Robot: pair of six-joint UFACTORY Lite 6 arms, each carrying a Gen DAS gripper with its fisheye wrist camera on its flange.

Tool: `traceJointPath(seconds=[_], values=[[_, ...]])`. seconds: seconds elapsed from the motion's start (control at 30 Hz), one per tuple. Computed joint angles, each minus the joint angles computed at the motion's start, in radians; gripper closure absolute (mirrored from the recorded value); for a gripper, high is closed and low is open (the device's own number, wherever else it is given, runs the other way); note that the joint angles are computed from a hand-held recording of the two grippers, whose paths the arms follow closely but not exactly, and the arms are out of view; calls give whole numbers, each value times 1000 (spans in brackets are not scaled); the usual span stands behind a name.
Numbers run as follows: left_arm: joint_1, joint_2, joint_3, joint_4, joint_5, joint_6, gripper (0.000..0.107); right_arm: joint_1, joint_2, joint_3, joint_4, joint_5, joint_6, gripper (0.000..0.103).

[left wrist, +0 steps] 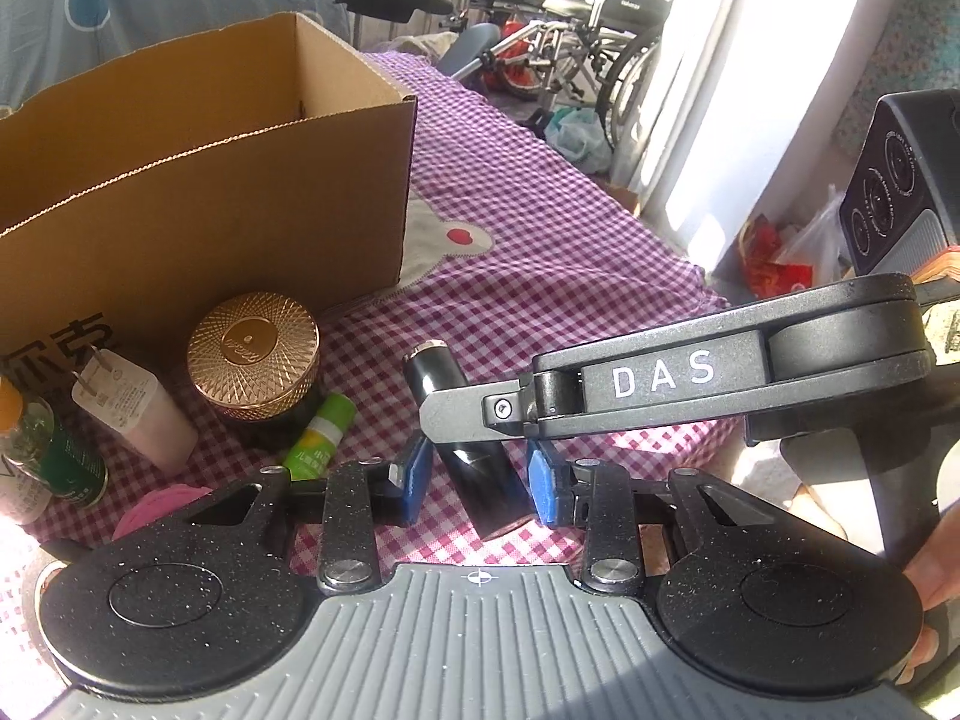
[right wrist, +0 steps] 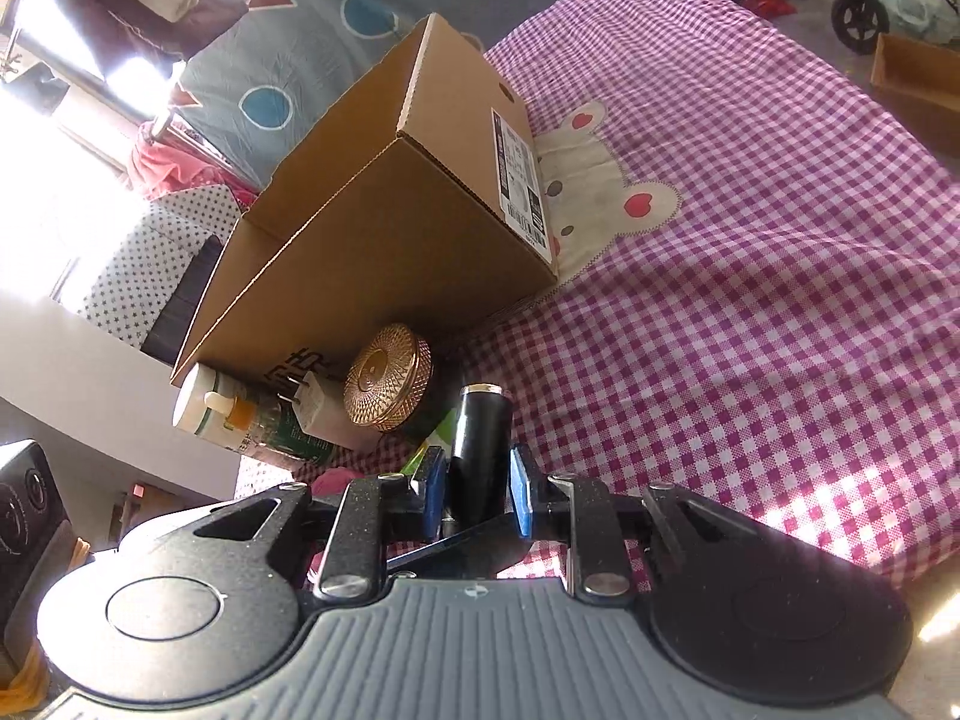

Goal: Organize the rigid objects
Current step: 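Grasp the black cylinder with the right gripper and lift it, then carry the black cylinder into the box and open the right gripper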

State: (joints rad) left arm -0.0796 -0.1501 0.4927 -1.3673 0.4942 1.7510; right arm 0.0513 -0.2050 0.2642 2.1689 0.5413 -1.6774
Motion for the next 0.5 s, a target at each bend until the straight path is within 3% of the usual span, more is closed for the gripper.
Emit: traceJointPath(seconds=[0.23,0.33,0.5], values=[[93,-245,-1,138,92,-118,74,89,-292,42,-223,-150,293,78],[175,-275,64,162,153,-138,74,155,-254,175,-224,-190,287,78],[275,-195,257,183,171,-176,74,204,-4,495,-266,-164,273,78]])
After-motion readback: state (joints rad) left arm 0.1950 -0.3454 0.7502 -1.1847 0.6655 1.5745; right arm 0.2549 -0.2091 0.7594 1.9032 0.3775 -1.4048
